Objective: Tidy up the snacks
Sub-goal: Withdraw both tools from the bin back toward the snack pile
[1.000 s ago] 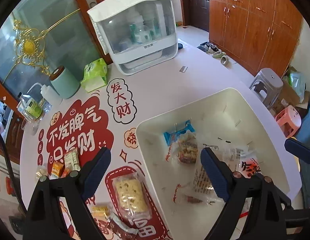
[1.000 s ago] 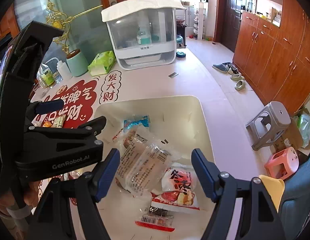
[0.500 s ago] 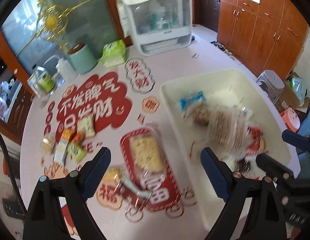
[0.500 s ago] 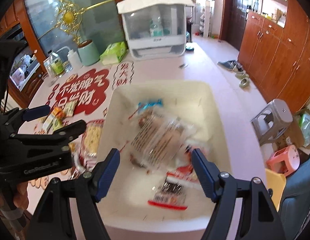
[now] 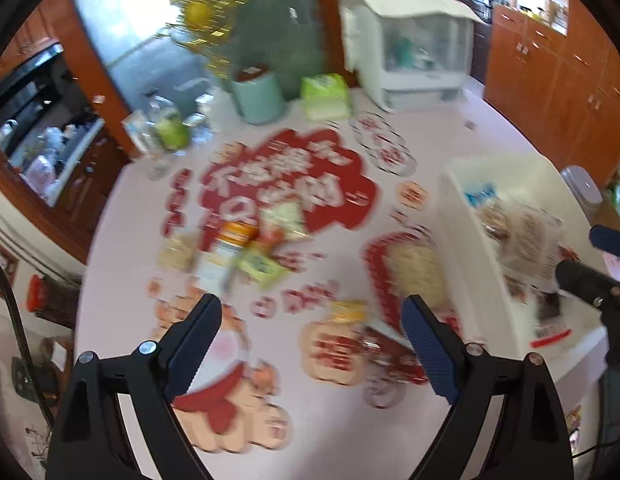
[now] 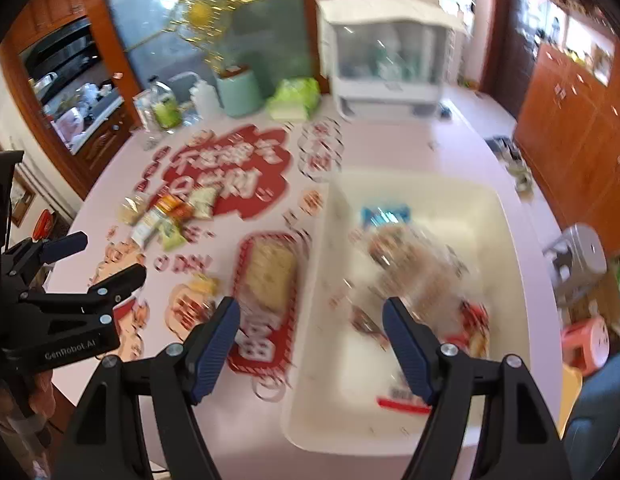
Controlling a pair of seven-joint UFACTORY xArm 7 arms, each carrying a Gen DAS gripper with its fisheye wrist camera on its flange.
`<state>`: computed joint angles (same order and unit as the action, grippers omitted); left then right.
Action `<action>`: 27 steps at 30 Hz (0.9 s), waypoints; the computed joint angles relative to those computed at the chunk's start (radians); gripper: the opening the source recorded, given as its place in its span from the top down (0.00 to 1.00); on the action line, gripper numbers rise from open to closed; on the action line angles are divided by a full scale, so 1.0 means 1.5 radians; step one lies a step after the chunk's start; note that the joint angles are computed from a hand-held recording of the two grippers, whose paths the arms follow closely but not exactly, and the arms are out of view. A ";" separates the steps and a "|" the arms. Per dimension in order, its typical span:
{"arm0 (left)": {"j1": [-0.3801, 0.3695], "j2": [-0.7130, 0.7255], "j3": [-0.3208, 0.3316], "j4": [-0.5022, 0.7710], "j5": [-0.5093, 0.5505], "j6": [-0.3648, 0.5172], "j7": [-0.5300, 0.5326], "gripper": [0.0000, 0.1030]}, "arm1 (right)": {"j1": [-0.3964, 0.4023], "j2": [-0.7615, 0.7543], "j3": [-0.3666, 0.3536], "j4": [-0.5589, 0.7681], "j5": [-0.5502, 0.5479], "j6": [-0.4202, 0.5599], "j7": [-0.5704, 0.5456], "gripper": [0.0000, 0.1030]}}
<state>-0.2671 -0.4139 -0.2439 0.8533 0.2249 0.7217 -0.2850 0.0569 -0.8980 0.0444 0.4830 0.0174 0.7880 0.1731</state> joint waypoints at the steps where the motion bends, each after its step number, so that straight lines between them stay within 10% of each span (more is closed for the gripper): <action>1: 0.006 -0.002 0.011 0.004 0.004 0.000 0.010 0.12 | 0.004 0.015 0.007 0.015 0.001 -0.006 0.003 0.28; 17: 0.148 0.210 0.130 0.214 0.051 -0.106 0.251 0.12 | 0.104 0.478 0.094 0.403 0.000 -0.116 0.134 0.28; 27: 0.165 0.450 0.154 0.332 -0.085 -0.080 0.424 0.12 | 0.167 0.792 0.067 0.626 -0.022 -0.066 0.258 0.36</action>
<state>-0.0192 0.2613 -0.0133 1.3511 0.0979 0.6022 0.3513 0.3079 0.2900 0.1453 1.4214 -0.0153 0.6893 0.5598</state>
